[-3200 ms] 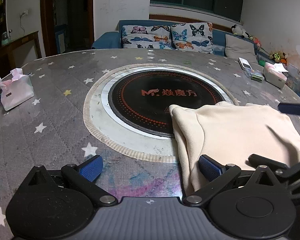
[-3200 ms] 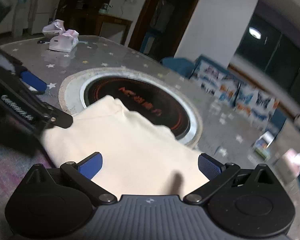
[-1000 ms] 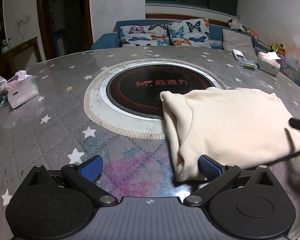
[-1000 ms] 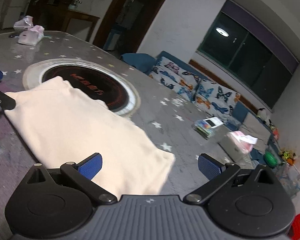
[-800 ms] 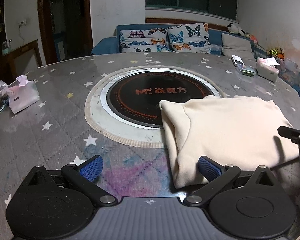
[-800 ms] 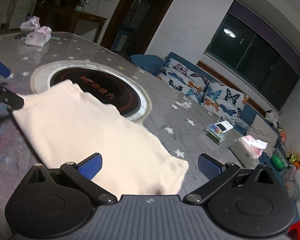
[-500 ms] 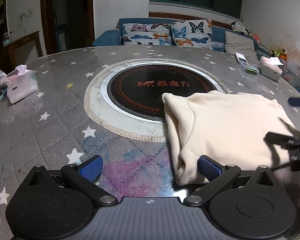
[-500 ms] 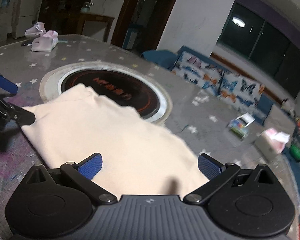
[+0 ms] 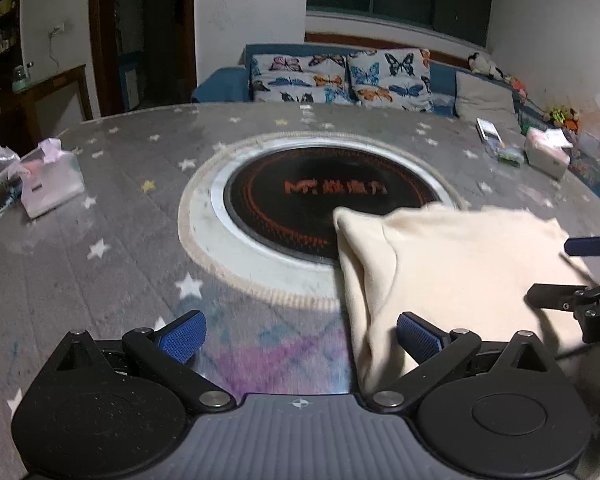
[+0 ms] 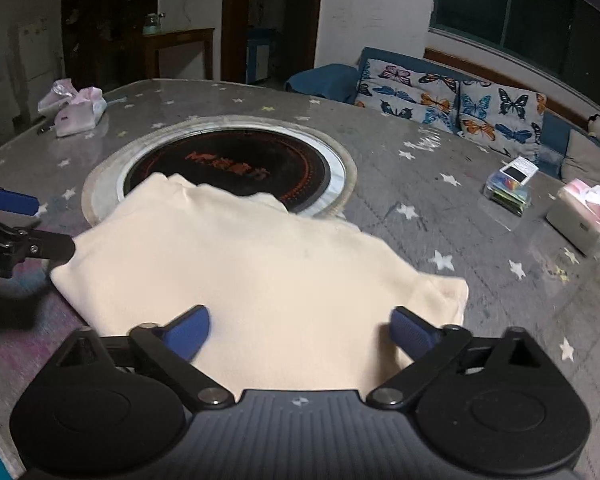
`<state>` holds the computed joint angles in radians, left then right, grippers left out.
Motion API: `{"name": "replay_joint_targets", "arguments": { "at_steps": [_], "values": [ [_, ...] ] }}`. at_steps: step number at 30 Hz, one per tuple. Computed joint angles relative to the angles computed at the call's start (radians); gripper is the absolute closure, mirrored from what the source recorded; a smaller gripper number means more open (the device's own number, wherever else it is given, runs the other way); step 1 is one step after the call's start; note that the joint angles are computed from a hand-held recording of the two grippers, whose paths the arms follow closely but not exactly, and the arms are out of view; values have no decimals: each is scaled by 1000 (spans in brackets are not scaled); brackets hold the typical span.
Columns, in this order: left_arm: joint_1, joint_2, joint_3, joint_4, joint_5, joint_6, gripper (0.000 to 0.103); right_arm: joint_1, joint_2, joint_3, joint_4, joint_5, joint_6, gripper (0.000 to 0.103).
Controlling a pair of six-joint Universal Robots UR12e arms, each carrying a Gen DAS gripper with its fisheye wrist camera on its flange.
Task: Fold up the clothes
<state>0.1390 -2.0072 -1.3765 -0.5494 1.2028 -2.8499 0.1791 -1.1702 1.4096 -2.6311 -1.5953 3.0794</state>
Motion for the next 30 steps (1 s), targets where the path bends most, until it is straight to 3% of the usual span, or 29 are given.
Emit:
{"name": "replay_joint_targets", "arguments": {
  "at_steps": [10, 12, 18, 21, 30],
  "values": [
    [-37, -66, 92, 1, 48, 17, 1, -18, 51, -83, 35, 38, 58, 28],
    [-45, -81, 112, -14, 66, 19, 1, -22, 61, -97, 46, 47, 72, 38],
    [-51, -107, 141, -28, 94, 27, 1, -25, 73, -115, 74, 45, 76, 40],
    [-45, -106, 143, -37, 84, 21, 2, -18, 68, -114, 64, 35, 49, 40],
    [-28, -94, 133, -50, 40, -6, 3, 5, 44, -101, 60, 102, -72, 40]
  ]
}}
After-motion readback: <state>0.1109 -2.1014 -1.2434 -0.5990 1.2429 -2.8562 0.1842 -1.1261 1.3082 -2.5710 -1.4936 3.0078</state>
